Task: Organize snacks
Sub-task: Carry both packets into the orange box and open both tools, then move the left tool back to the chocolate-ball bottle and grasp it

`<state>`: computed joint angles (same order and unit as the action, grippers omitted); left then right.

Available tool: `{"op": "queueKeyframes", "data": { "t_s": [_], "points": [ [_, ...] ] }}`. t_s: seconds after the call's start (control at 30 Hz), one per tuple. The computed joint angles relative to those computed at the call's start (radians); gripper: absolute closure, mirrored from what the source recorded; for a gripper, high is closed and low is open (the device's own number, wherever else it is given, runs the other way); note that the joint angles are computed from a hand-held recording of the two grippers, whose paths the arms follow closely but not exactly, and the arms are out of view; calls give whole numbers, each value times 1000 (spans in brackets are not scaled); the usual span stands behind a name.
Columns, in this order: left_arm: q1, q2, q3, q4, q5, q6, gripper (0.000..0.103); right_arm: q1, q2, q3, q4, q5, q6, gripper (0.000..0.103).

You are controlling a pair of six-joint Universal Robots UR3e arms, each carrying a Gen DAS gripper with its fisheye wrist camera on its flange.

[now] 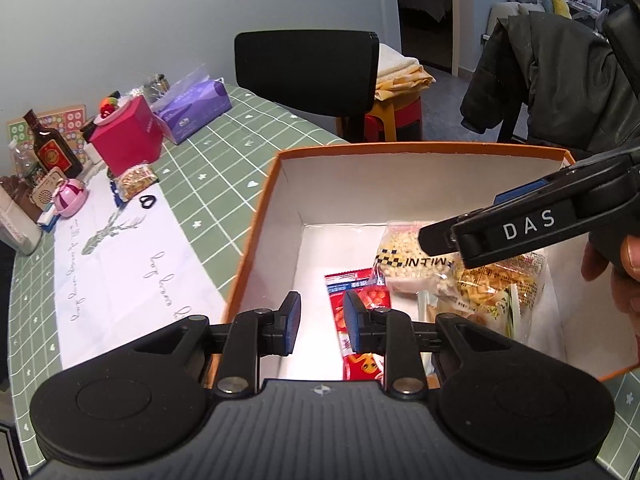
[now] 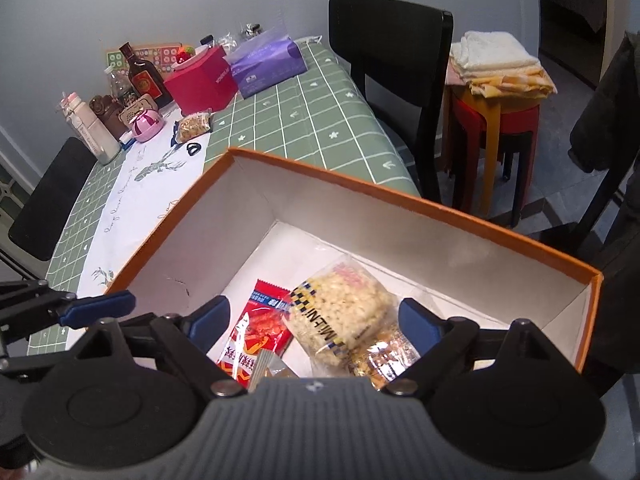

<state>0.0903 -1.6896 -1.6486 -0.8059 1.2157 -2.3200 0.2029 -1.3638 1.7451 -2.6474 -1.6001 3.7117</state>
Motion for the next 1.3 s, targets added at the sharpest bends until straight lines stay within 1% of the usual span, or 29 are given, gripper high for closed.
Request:
{"op": "queueKeyframes", "data": {
  "t_s": [0.2, 0.37, 0.43, 0.6, 0.67, 0.73, 0.8, 0.87, 0.93, 1.07, 1.17, 1.23, 1.3],
  "points": [
    [88, 87, -23, -58, -48, 40, 72, 59, -18, -22, 17, -55, -17, 16],
    [188, 173, -50, -129, -103, 98, 72, 137, -29, -64, 20, -114, -21, 16],
    [237, 214, -65, -163, -127, 130, 70, 171, -28, -85, 16, -142, -21, 16],
    [391, 320, -118, -264, -196, 259, 65, 242, -27, -119, -4, -182, -19, 16],
    [462, 361, -138, -321, -233, 313, 62, 276, -17, -140, -4, -206, -25, 16],
    [531, 399, -170, -361, -264, 364, 50, 313, 5, -172, 3, -236, -35, 16],
    [601, 445, -220, -376, -295, 412, 42, 346, 30, -205, 14, -263, -42, 16],
    [668, 484, -260, -408, -325, 480, 38, 375, 55, -234, 25, -272, -50, 16],
    [731, 517, -282, -478, -350, 566, 34, 402, 84, -266, 33, -274, -65, 16],
    [850, 562, -303, -648, -391, 750, 34, 462, 144, -324, 47, -286, -113, 17],
    [916, 578, -309, -776, -404, 892, 34, 499, 181, -340, 48, -280, -153, 17],
    [948, 581, -316, -846, -403, 988, 34, 519, 208, -352, 63, -272, -166, 17],
    [977, 590, -340, -891, -392, 1074, 34, 531, 232, -361, 79, -261, -173, 17]
  ]
}}
